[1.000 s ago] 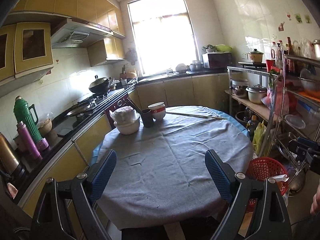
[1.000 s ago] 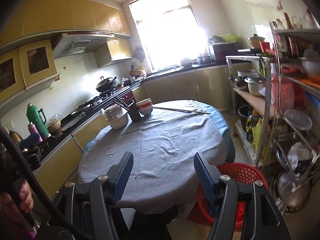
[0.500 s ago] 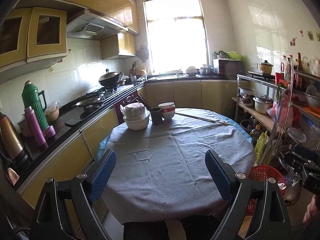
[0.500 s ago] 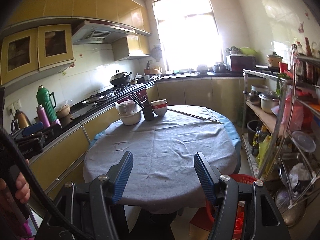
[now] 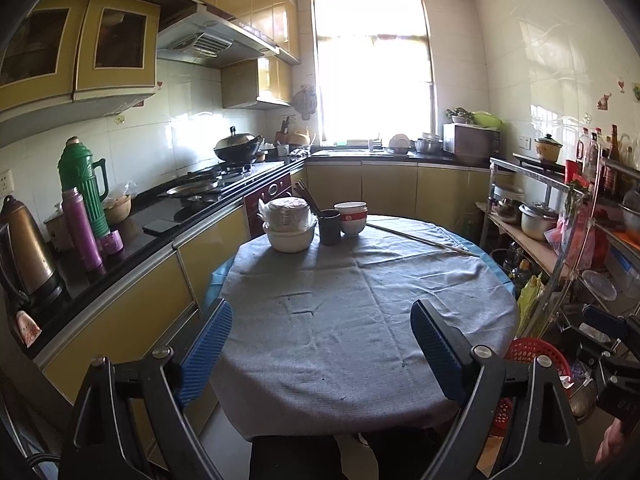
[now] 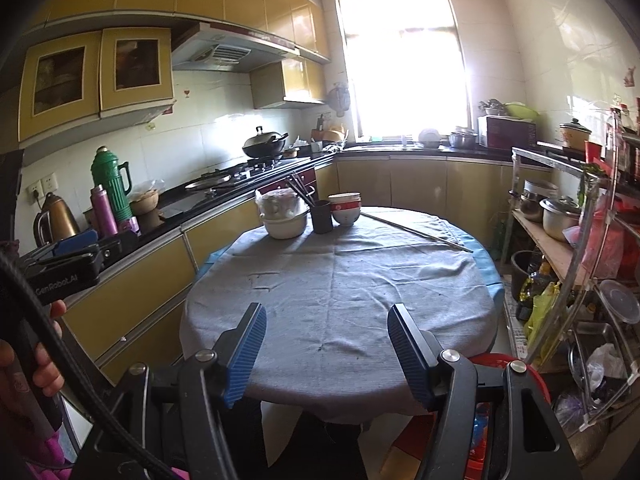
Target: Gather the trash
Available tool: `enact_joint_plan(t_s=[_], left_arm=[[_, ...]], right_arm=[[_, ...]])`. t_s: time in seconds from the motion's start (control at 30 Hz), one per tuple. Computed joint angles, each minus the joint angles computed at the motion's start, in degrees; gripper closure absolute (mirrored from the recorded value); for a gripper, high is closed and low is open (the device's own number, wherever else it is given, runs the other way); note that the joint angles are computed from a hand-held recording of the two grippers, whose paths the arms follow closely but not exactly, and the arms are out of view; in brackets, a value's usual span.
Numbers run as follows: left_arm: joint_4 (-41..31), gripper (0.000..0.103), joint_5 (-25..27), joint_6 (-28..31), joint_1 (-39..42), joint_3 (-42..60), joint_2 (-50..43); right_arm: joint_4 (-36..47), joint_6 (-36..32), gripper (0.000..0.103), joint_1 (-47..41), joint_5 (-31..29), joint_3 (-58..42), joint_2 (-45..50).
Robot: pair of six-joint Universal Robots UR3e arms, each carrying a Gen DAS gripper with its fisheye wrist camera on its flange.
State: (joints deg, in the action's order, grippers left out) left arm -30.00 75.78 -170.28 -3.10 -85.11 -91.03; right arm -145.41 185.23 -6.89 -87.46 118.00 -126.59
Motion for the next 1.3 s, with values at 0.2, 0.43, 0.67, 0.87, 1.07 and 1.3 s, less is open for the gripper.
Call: enact_joint_plan(t_s=[0.2,0.43,0.67,0.87,1.07,1.3], left_arm=[[0.42,0.012,-0.68,-0.56,1.98,-1.4,0.75],[0.67,0.012,-1.14,-1.0,3.68,-2.72,1.46],[-0.31,0.012,-2.12,-0.34,5.6,-4.06,2.38],[0.42,0.012,-2.13,-0.11,6.9,-5.4,3.15],[1.68,0.012,-1.86,-0.28,7.6,-6.47,3.79],[1.86,0.012,-1.8,-0.35,7.83,-6.59,3.91]], right_arm=[[-1.65,0.71,0.036,3.93,-2.47,-1.41,3.49],[-4.9,2.29,0.036,10.98,-8.19,-4.0,9.89],[-6.38,4.12,0.036,15.79,-11.94,-6.82,15.62],[-7.16,6.5,0.036,18.48,-13.7,-8.86,19.51],[-6.08,9.72,0.036,20.28,-15.33,-11.2,22.78],[-5.62,10.68,0.036,21.68,-16.67,-12.34,23.84]])
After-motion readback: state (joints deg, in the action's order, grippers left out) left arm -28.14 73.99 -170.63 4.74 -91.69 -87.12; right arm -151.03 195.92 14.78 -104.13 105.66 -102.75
